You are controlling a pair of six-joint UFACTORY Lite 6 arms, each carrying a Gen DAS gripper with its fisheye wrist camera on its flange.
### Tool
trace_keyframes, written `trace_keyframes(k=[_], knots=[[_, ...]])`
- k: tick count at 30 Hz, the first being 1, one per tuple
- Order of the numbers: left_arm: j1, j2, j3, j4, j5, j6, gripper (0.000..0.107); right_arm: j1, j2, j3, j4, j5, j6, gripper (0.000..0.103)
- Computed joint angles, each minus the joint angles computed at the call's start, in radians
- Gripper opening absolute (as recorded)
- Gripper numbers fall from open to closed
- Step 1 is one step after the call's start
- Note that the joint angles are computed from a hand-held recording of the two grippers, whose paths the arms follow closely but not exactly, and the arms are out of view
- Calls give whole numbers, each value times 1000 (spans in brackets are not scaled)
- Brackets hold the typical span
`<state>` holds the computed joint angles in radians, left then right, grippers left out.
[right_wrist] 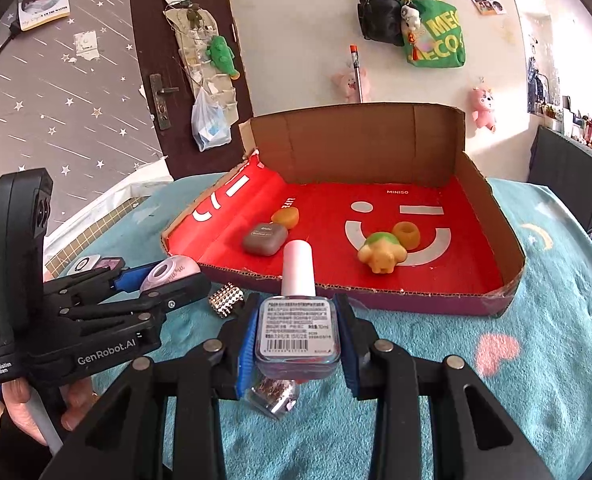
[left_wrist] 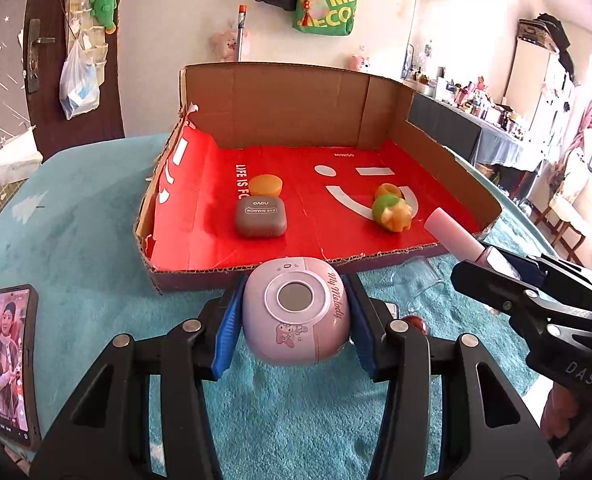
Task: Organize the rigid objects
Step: 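Carry the pink compact and nail polish with both tools into the red box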
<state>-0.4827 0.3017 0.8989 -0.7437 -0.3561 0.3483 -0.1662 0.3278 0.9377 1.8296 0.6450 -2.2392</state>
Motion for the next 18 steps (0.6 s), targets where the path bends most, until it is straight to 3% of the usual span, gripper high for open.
trace_keyframes(k=[18], knots=[[55, 115, 166, -78, 104, 137, 46, 32, 130, 189, -112, -45, 156, 38]])
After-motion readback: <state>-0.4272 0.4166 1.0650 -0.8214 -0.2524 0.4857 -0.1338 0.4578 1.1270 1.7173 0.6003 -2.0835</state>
